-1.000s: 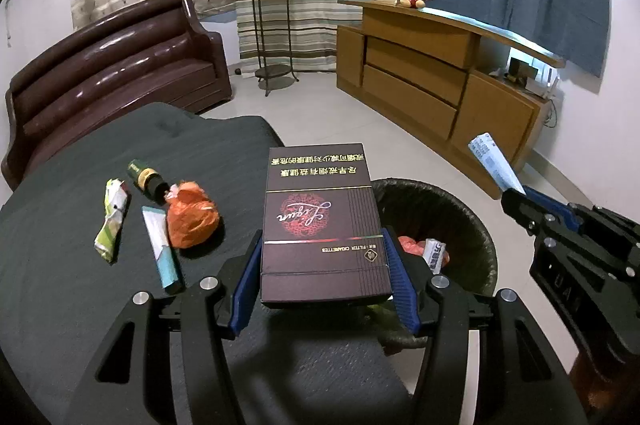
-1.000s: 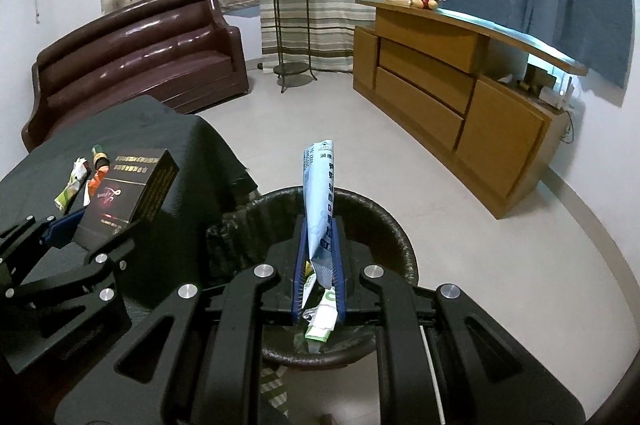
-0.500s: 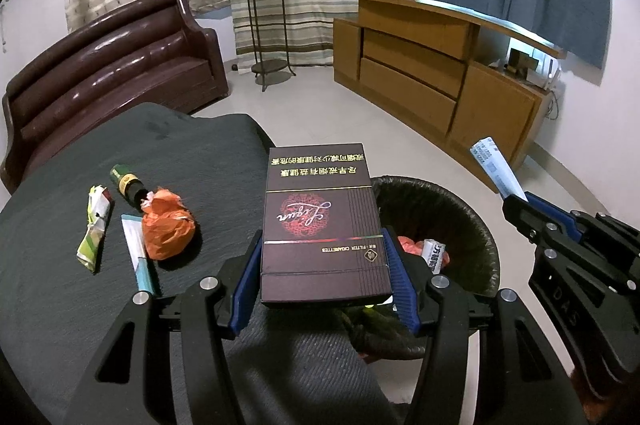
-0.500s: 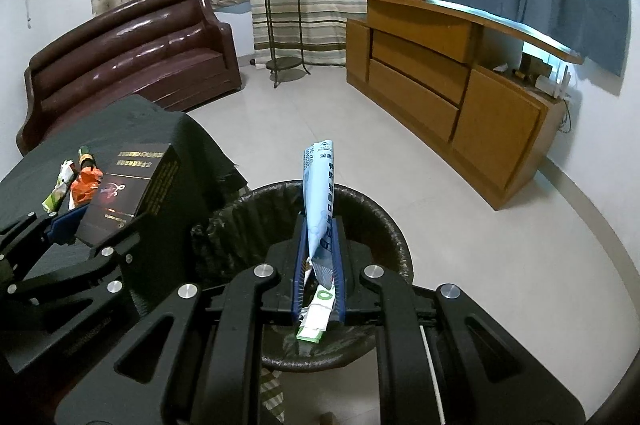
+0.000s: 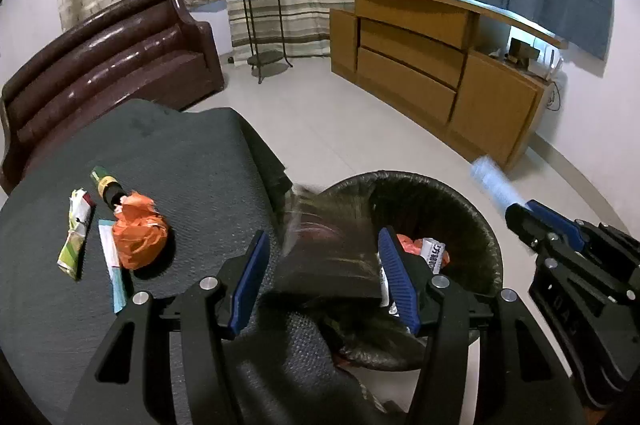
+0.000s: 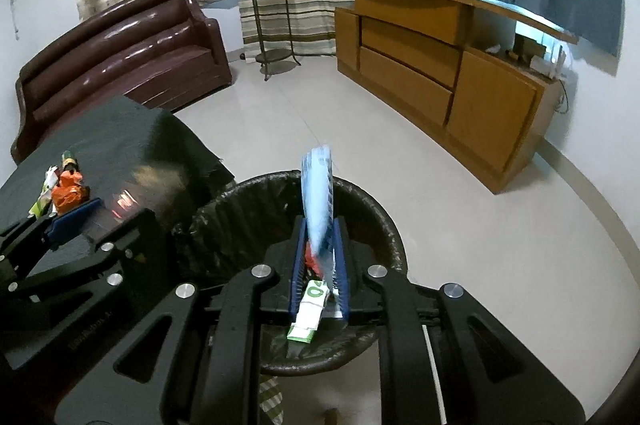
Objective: Collect trash
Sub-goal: 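Open the right tool over the bin and move both tools back to the table, then grasp the white-blue tube with the left tool while the right tool grasps the orange bag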
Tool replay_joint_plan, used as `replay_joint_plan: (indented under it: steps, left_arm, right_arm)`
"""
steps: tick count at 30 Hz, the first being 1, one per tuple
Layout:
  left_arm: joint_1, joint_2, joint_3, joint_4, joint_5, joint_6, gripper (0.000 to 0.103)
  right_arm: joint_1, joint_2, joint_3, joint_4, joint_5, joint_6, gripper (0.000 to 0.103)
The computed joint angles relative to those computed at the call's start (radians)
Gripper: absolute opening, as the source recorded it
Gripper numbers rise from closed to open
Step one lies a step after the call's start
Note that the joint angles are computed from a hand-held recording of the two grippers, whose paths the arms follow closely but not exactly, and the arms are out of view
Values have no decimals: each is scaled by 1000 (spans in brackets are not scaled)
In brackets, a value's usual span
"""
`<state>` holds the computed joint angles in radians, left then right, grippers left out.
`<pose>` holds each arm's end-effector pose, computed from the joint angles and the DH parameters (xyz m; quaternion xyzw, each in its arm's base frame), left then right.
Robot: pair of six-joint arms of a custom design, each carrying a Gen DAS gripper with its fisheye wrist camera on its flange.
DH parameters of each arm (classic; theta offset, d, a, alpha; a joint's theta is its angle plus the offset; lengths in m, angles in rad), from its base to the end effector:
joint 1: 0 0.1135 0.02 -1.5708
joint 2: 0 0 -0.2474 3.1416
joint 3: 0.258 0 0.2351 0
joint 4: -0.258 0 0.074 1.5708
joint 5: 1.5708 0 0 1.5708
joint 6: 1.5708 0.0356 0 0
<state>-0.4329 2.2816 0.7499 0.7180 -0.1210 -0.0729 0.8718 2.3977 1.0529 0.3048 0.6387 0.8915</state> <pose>0.2971 -0.1326 -0.0033 0.1441 0.9165 -0.0379 0.3712 0.2501 0.2645 -0.0155 0.0914 0.9153 -0.0004 0.3922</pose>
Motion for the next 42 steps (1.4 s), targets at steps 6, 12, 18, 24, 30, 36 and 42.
replay_joint_plan:
  steps: [6, 12, 18, 24, 30, 36, 42]
  left_arm:
    - [3, -9, 4, -21, 1, -10, 62]
    - [27, -56, -44, -9, 10, -15, 62]
    - [98, -107, -126, 31, 30, -1, 62]
    - [222, -130, -179, 66, 38, 28, 63]
    - [326, -120, -157, 41, 51, 35, 63]
    - [391, -84, -120, 4, 84, 51, 63]
    - [432, -67, -62, -77, 129, 48, 63]
  right_arm:
    - [1, -1, 1, -9, 9, 9, 31]
    - [23, -11, 10, -25, 31, 1, 37]
    - [58, -6, 59, -58, 27, -25, 37]
    - [93, 27, 153, -101, 15, -57, 42]
    - [101, 64, 253, -130, -8, -85, 43]
    - [103, 117, 365, -176, -45, -119, 43]
    - [98, 150, 437, -205, -72, -136, 43]
